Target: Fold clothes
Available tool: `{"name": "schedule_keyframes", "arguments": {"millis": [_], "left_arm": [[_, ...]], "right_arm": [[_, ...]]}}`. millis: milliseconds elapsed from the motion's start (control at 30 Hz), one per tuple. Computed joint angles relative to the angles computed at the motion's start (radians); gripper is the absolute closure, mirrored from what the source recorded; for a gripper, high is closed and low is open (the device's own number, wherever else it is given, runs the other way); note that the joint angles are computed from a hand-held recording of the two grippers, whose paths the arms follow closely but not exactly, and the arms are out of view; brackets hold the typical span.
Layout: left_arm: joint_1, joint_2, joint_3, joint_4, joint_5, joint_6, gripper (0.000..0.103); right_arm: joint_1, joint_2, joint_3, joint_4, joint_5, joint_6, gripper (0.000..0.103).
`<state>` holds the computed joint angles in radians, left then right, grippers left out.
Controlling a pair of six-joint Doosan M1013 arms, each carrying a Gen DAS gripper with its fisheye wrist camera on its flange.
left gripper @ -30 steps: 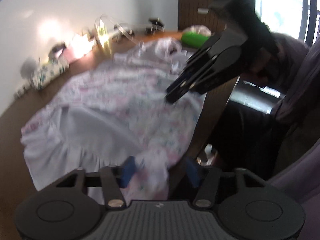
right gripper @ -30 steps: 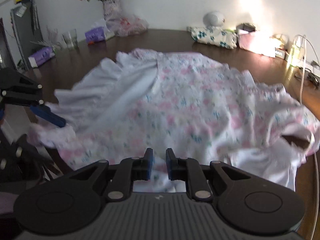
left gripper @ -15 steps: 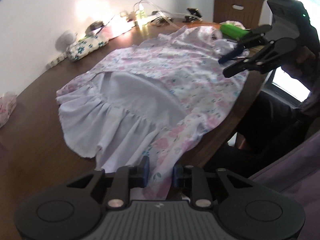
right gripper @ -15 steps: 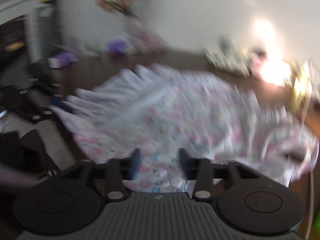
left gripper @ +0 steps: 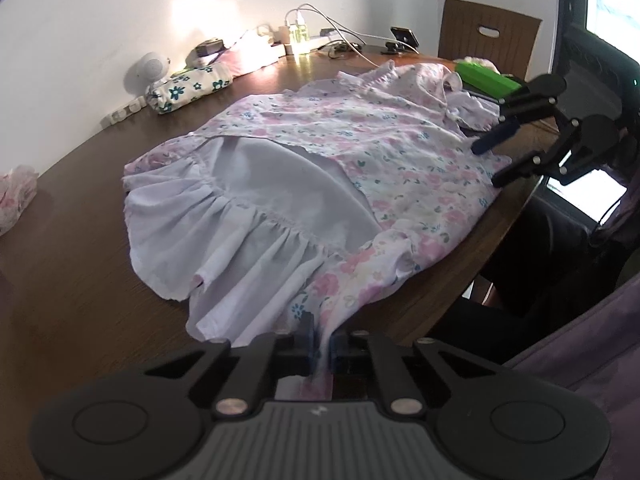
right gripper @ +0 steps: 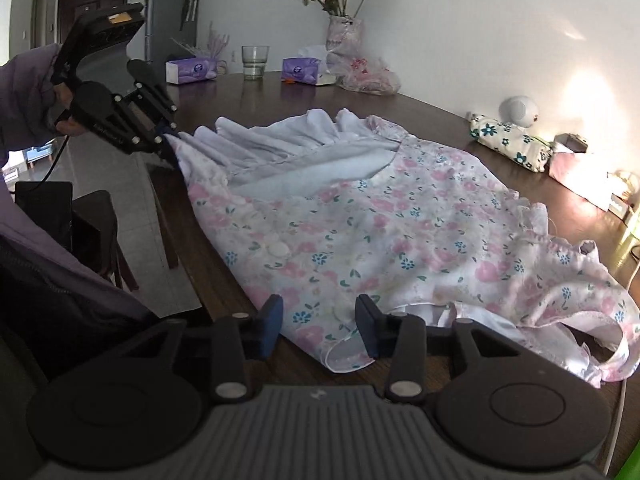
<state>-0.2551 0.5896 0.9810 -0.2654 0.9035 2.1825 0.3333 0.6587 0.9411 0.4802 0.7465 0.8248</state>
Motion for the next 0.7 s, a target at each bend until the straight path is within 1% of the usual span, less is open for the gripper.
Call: {"name": "schedule_keyframes", "arguments": {"millis": [100,133,167,267,367,433,467,500,533,567,600,633,667,700], "left_arm": [[0.003,-0.004,0.004,-0.016,-0.007,-0.004,0.098],[0.004,-0.005,0.005,-0.019,-0.012,-0.005,0.099],[0.005,-0.007,0.008,-0.021,-0.017,-0.007,0.099],[0.007,-0.010,0.013,-0.033,-0.030,-0.012,0.099],[0.009,-0.019,0.024,-0.049,-0.028,-0.006,0.101],[0.013,-0.033,0.042,-0.069,-0.038,0.003,0.101],[0.016,-0.042,0.052,-0.082,-0.049,0.006,0.101],[0.019,-0.050,0.063,-0.097,-0.065,0.007,0.101],[0.022,-0.055,0.069,-0.114,-0.076,0.011,0.101],[0.024,-0.057,0.068,-0.134,-0.082,0.017,0.101],[0.025,-0.058,0.066,-0.144,-0.090,0.018,0.101],[0.023,-0.058,0.063,-0.140,-0.102,0.015,0.101],[0.022,-0.056,0.057,-0.137,-0.106,0.012,0.101],[0.022,-0.052,0.047,-0.134,-0.098,0.009,0.101]], "right_arm": [[-0.004,0.003,-0.006,0.011,0.012,-0.009,0.064],[-0.006,0.005,-0.009,0.006,0.010,0.001,0.076],[-0.006,0.010,-0.016,-0.005,0.011,0.024,0.091],[-0.009,0.017,-0.030,-0.001,0.027,0.042,0.091],[-0.001,0.006,-0.021,-0.025,0.024,0.049,0.091],[-0.008,-0.008,-0.007,0.038,0.040,0.008,0.093],[-0.013,-0.014,-0.001,0.072,0.040,-0.006,0.093],[-0.016,-0.021,0.010,0.103,0.024,-0.013,0.093],[-0.018,-0.027,0.020,0.131,0.002,-0.016,0.091],[-0.017,-0.029,0.025,0.155,-0.011,-0.024,0.085],[-0.015,-0.027,0.024,0.177,-0.015,-0.044,0.077],[-0.008,-0.024,0.022,0.182,-0.026,-0.064,0.053],[0.007,-0.019,0.018,0.163,-0.046,-0.085,0.043],[0.021,-0.012,0.014,0.144,-0.066,-0.105,0.043]]}}
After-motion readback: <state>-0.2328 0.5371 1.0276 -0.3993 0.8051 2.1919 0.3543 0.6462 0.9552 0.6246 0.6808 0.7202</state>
